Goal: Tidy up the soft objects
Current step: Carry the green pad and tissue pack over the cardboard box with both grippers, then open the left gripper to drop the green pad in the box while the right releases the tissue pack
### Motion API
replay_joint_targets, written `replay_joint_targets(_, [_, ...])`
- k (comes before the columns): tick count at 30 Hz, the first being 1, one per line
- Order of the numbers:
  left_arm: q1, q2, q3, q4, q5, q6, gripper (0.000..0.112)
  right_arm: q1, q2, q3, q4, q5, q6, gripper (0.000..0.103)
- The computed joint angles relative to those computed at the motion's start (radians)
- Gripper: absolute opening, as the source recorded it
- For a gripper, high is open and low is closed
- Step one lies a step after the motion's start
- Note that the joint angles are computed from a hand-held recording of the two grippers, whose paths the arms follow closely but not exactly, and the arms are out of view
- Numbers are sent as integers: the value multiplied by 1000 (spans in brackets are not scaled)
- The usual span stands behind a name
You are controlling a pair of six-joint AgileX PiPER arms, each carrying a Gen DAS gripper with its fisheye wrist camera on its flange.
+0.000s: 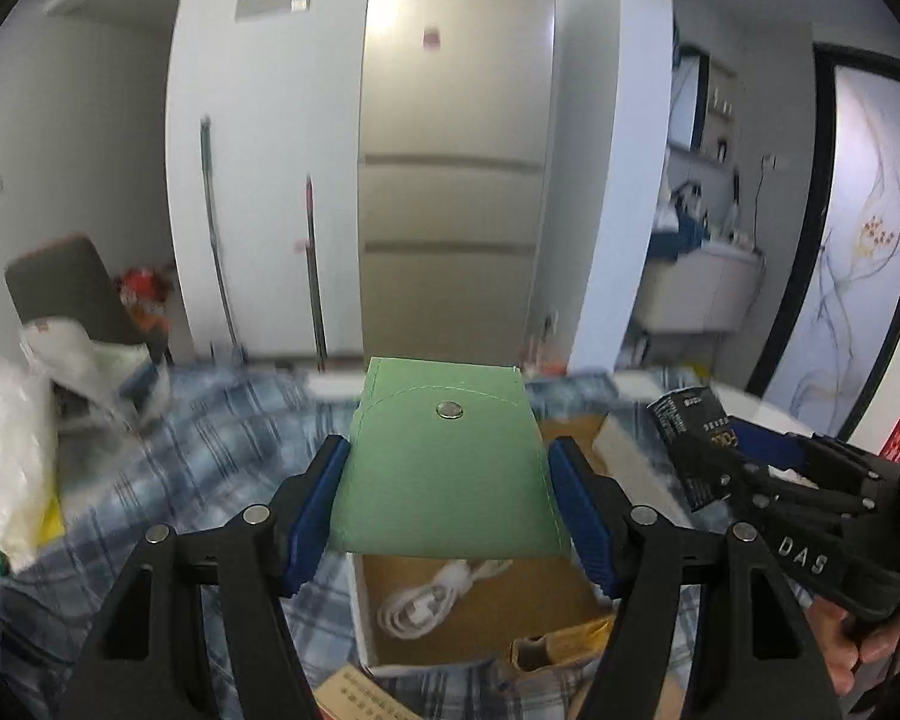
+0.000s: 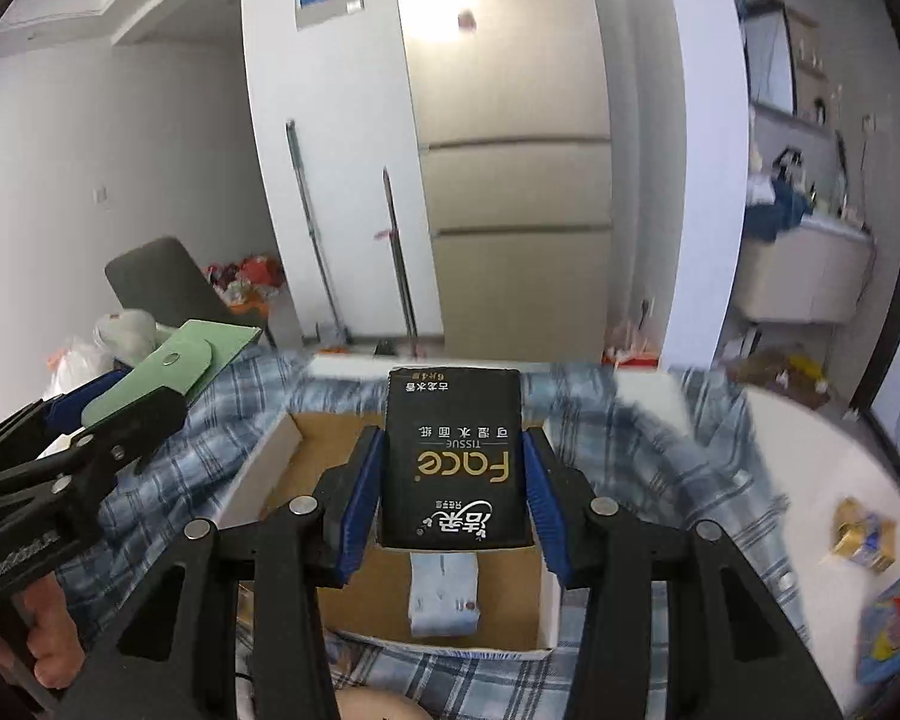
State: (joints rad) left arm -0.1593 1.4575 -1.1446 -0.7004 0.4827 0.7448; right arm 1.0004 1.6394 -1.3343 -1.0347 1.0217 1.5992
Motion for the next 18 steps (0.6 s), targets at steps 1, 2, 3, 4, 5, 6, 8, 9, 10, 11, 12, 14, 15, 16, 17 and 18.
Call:
replay_joint_targets(1, [-1,12,4,11,4,-12,70,-12,0,20,17,-28,0,45])
replay_joint_targets(2, [2,37,-5,5,22,-13,70,-29,3,40,39,-62,-6,45])
replay_joint_targets(3, [11,64,-14,-18,46,-2,70,-46,6,56,63,-92,-16,45])
replay_joint_targets(4, [17,73,-8,-33,54,7,70,-60,10,66,87,-118,-29,45])
replay_joint_targets(5, [28,90,-3,-64,66,29,70,-75,14,78,114,-148,-44,45])
replay_joint_targets(6, [35,100,3,-83,76,47,70,-83,25,80,131,-164,-55,45])
replay_joint_targets(8, [43,137,-6,-84,98,50,70,-95,43,83,165,-178,-91,45])
replay_joint_targets(9, [44,145,-6,-80,101,46,70,-102,50,83,180,-183,-104,45])
replay_joint_targets(10, [47,155,-9,-79,110,46,70,-111,51,91,194,-194,-105,45])
replay_joint_targets(11, [49,162,-11,-75,118,43,70,-119,50,98,209,-207,-108,45])
replay_joint_targets(12, [51,167,-11,-75,122,44,70,-131,46,108,229,-226,-116,45])
replay_joint_targets(14, [50,173,-16,-68,127,43,70,-145,44,125,250,-253,-118,45])
replay_joint_targets(15, [46,177,-24,-59,127,31,70,-151,46,126,259,-260,-123,45])
replay_joint_targets(16, [46,179,-26,-60,129,33,70,-158,45,126,269,-265,-133,46])
replay_joint_targets(17, [47,179,-26,-62,131,35,70,-164,47,125,278,-274,-145,46])
replay_joint_targets(18, [47,177,-22,-66,126,39,71,-165,48,126,280,-276,-146,48])
